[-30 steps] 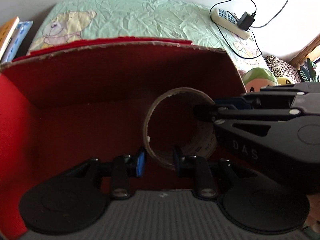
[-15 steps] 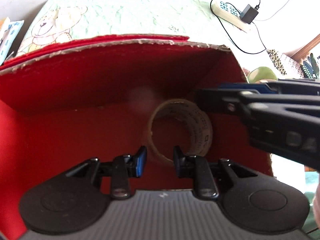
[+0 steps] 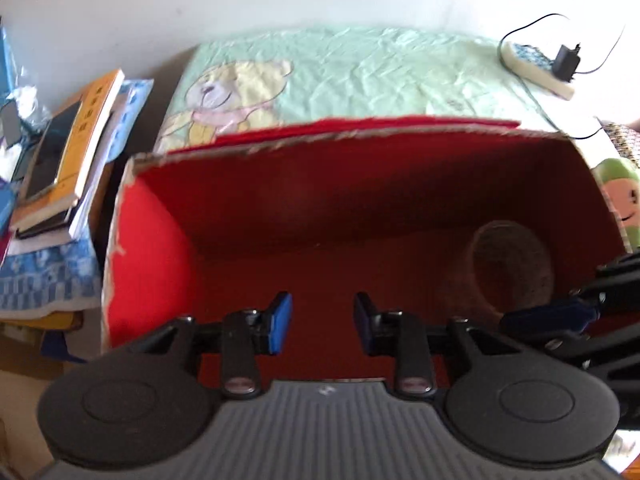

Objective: Organize objects
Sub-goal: 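Lift the tape roll with the right tool and carry it into the red box, then lower the tape roll onto the box floor and open the right tool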

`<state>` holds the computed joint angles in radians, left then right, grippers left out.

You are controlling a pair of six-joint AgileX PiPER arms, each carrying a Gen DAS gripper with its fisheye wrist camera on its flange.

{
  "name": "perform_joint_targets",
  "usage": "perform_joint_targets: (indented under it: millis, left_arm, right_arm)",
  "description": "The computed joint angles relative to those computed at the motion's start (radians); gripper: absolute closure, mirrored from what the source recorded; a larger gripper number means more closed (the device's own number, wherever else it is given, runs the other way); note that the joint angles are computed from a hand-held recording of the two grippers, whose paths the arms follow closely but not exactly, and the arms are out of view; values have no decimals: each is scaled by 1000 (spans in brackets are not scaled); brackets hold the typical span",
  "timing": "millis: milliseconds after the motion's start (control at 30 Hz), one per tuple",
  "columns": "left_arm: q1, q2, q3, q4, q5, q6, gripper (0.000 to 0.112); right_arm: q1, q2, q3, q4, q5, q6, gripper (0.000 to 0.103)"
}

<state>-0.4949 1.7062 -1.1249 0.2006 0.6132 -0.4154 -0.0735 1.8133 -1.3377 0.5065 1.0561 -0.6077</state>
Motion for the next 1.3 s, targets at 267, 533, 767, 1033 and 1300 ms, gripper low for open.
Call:
perform_joint_targets:
  millis: [267,533,767,1033,1300]
  left_arm:
    - [-57,38,-13,108,9,-119,79]
    - [-79,75,-51,154,40,-147,79]
    - [-100,84,-55,222,53,-210,79]
    - [-140,81,-39,355,63,-324,72]
    - [-164,49,-27,416,89,-383,72]
  right_arm:
    - [31,18,18,-67,-110,100,81]
    - [33,30,38,-46,-158,101,83]
    - [51,-10,99,-56,-240,87,80]
    - [47,-142,262,4,-396,58,75]
    - [50,-355,481,-83,-577,212,70]
